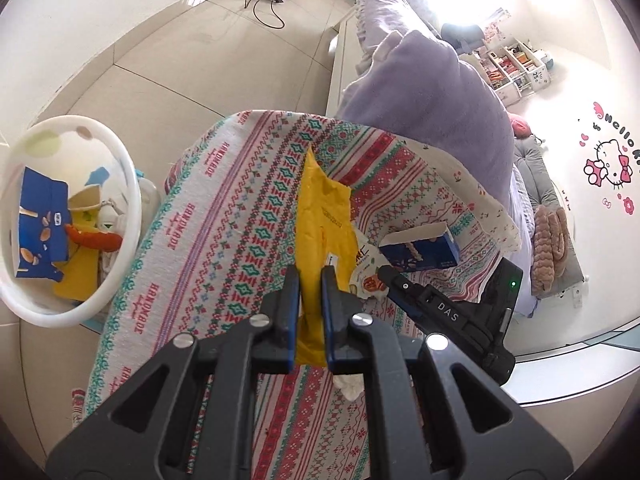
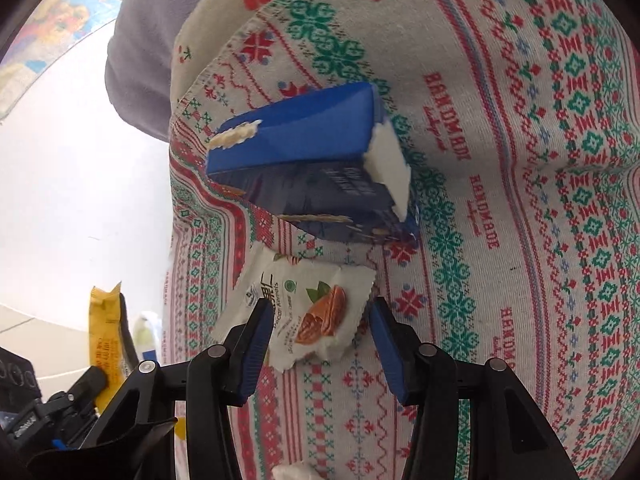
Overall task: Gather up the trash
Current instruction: 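Carry the yellow wrapper and snack pouch to the bin and release both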
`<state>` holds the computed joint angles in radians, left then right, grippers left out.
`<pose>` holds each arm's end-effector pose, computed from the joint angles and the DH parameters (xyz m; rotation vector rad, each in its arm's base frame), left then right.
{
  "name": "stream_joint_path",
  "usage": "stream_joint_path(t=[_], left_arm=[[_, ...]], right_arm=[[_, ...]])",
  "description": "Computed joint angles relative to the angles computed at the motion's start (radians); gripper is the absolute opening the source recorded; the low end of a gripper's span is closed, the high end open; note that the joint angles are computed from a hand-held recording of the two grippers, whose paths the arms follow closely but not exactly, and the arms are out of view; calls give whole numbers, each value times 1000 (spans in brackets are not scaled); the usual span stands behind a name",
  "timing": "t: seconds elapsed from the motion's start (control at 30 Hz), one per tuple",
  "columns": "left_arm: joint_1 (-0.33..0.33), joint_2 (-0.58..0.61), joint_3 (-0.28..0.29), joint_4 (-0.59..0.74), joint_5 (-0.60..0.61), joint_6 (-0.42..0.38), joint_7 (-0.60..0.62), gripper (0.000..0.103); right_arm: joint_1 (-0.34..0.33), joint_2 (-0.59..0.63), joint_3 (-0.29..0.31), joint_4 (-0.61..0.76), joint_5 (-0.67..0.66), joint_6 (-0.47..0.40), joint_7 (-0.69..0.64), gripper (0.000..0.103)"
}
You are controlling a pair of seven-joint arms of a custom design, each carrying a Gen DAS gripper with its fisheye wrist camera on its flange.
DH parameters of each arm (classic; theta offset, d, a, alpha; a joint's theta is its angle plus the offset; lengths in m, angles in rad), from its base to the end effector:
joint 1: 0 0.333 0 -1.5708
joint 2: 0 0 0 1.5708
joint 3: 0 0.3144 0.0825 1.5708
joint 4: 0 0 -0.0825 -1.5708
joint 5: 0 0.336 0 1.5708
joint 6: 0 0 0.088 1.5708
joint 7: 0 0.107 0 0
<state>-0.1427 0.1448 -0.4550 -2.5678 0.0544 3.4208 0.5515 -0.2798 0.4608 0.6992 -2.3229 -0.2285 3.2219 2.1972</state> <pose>0.3931 -0.2719 0.3442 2.3883 -1.5974 1.0864 0.4906 0.2253 0.2923 -1.6925 1.8856 0.0897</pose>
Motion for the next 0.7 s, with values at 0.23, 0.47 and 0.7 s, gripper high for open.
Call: stream_joint_path(t=[0.23,0.47,0.7], left_arm=[[6,-7,0,-2,-10,-24,8,12],[29,-25,-5,-24,8,-14,-11,12],[-87,-114,126,-88,-183,-50,119,12]], right_arm=[[216,-37,-184,18,5,-8,13,17],[210,-71,-158,-23,-16,57,7,12],[234,-99,-183,-43,-113,138,67,12]])
